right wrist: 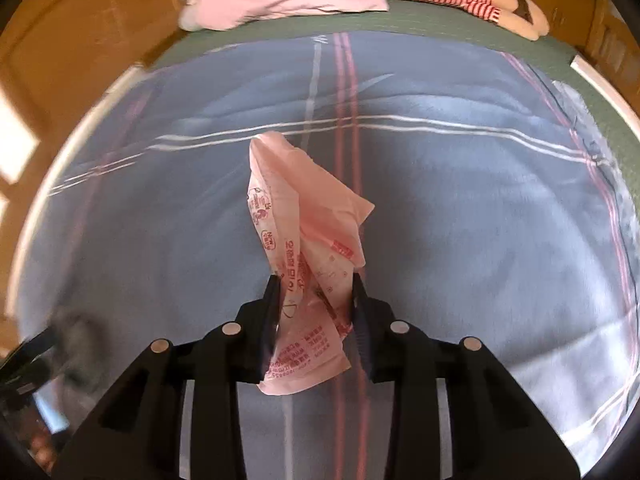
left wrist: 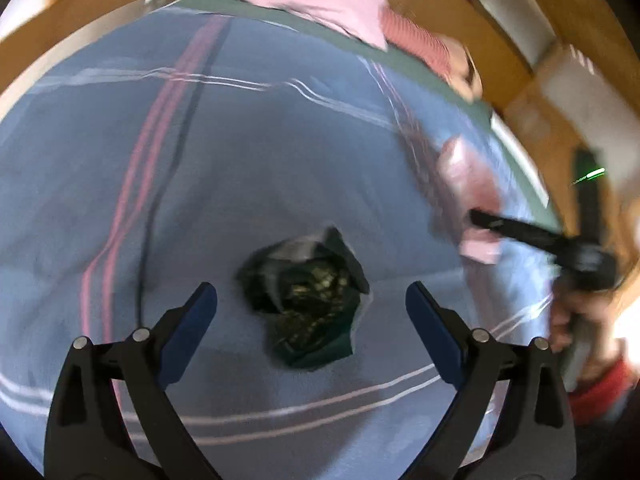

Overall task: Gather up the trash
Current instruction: 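Grasp the dark green bag with the left tool while right tool grasps pink wrapper, then carry both to the wastebasket and open both tools to drop them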

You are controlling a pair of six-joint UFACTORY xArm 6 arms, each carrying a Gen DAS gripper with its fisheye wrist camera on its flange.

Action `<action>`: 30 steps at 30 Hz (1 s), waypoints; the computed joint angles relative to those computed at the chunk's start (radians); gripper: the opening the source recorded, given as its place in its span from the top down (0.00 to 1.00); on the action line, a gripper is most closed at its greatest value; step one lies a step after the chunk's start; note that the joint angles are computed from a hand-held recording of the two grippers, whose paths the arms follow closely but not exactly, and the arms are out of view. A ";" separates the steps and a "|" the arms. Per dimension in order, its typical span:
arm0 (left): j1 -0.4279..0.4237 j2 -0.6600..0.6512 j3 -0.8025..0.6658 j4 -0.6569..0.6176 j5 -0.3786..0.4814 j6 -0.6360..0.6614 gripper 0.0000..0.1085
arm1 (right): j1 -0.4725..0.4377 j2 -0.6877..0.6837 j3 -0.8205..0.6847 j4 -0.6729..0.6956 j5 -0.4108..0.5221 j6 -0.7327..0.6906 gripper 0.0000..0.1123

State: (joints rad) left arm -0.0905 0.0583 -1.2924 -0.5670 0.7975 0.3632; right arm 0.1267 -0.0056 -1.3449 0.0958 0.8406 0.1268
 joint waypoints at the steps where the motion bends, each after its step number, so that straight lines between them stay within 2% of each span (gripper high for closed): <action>1: -0.010 0.006 -0.001 0.005 -0.005 0.021 0.18 | -0.005 -0.021 0.021 0.018 -0.007 -0.025 0.69; 2: -0.019 0.014 -0.007 0.003 -0.008 0.051 0.24 | -0.003 -0.066 0.065 0.034 -0.013 -0.044 0.69; 3: -0.025 0.022 -0.015 0.000 0.006 0.081 0.40 | 0.000 -0.137 0.124 0.053 -0.007 -0.066 0.69; 5: -0.039 0.019 -0.010 0.012 0.006 0.108 0.43 | 0.017 -0.246 0.217 0.036 0.004 -0.058 0.69; 9: -0.060 -0.045 0.037 0.002 -0.060 0.150 0.49 | 0.087 -0.531 0.403 -0.150 0.032 0.086 0.69; 11: -0.086 -0.128 0.115 0.093 -0.171 0.116 0.50 | 0.107 -0.625 0.450 -0.195 0.050 0.129 0.69; 13: -0.120 -0.227 0.204 0.248 -0.285 0.020 0.50 | 0.133 -0.749 0.494 -0.261 0.091 0.169 0.69; 15: -0.156 -0.334 0.270 0.426 -0.322 -0.143 0.50 | 0.145 -0.837 0.521 -0.315 0.127 0.188 0.69; 18: -0.223 -0.481 0.340 0.543 -0.299 -0.260 0.50 | 0.170 -0.924 0.527 -0.360 0.187 0.222 0.69; 22: -0.325 -0.641 0.392 0.653 -0.228 -0.382 0.50 | 0.213 -1.027 0.507 -0.409 0.250 0.257 0.69; 26: -0.408 -0.772 0.411 0.753 -0.158 -0.486 0.50 | 0.196 -1.122 0.511 -0.381 0.277 0.212 0.69; 30: -0.502 -0.878 0.424 0.875 -0.078 -0.616 0.50 | 0.208 -1.212 0.500 -0.375 0.341 0.202 0.69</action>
State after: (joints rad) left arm -0.5920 -0.8194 -0.8681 0.3076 0.7190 -0.2531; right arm 0.3350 -1.2177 -0.8452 -0.2794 1.1815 0.3292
